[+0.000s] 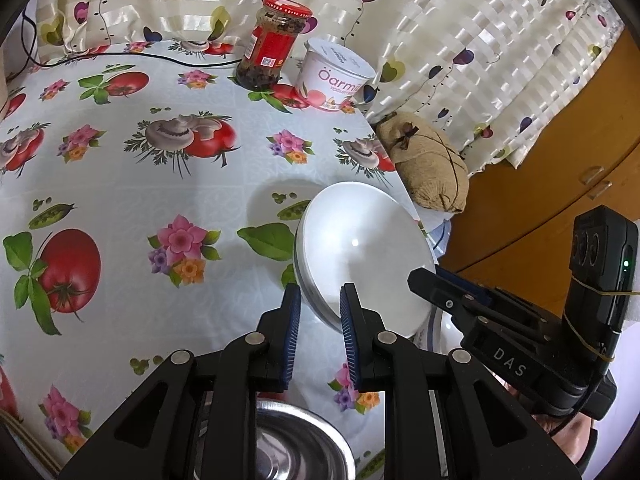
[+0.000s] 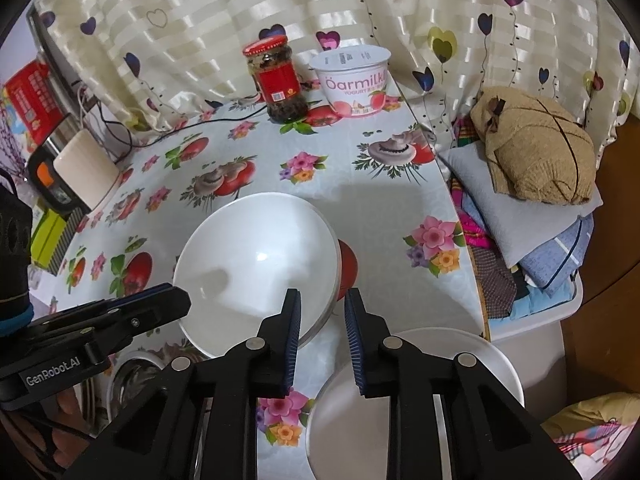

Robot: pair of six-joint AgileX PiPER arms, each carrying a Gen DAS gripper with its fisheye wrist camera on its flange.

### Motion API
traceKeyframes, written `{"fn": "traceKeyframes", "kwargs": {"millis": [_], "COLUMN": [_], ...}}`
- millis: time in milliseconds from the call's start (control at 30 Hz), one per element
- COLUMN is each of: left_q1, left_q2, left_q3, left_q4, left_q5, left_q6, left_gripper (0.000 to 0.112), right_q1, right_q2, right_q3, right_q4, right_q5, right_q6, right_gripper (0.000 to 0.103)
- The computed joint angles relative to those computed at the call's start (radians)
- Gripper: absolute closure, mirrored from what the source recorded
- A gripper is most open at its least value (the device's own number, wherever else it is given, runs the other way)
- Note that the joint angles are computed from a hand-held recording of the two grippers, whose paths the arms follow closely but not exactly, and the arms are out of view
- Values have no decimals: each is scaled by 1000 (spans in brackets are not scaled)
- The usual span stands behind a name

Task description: Organize plates and bowls

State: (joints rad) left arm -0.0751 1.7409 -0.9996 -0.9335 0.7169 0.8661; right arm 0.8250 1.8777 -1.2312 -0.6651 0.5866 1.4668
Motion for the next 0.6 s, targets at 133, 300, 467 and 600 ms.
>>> {"fn": "traceKeyframes", "kwargs": {"millis": [133, 300, 467, 600], "left_q1": [-3, -5, -4, 2], "left_q2": [3, 1, -10, -19], "left_q3": [-3, -2, 8, 14], "left_q4": [-1, 0, 1, 2], "left_q5": [-4, -10, -20, -21], "left_q6": [4, -1, -1, 1], "left_gripper": [93, 93, 93, 93], "right_q1": [-7, -8, -8, -7], "right_q2": [6, 10, 11, 12], "right_q3": [1, -2, -3, -6], "right_q4": [11, 8, 9, 5], "right_q5": [-16, -17, -20, -22], "right_q6": [-8, -4, -4, -1], "right_gripper": [84, 84, 84, 84]}}
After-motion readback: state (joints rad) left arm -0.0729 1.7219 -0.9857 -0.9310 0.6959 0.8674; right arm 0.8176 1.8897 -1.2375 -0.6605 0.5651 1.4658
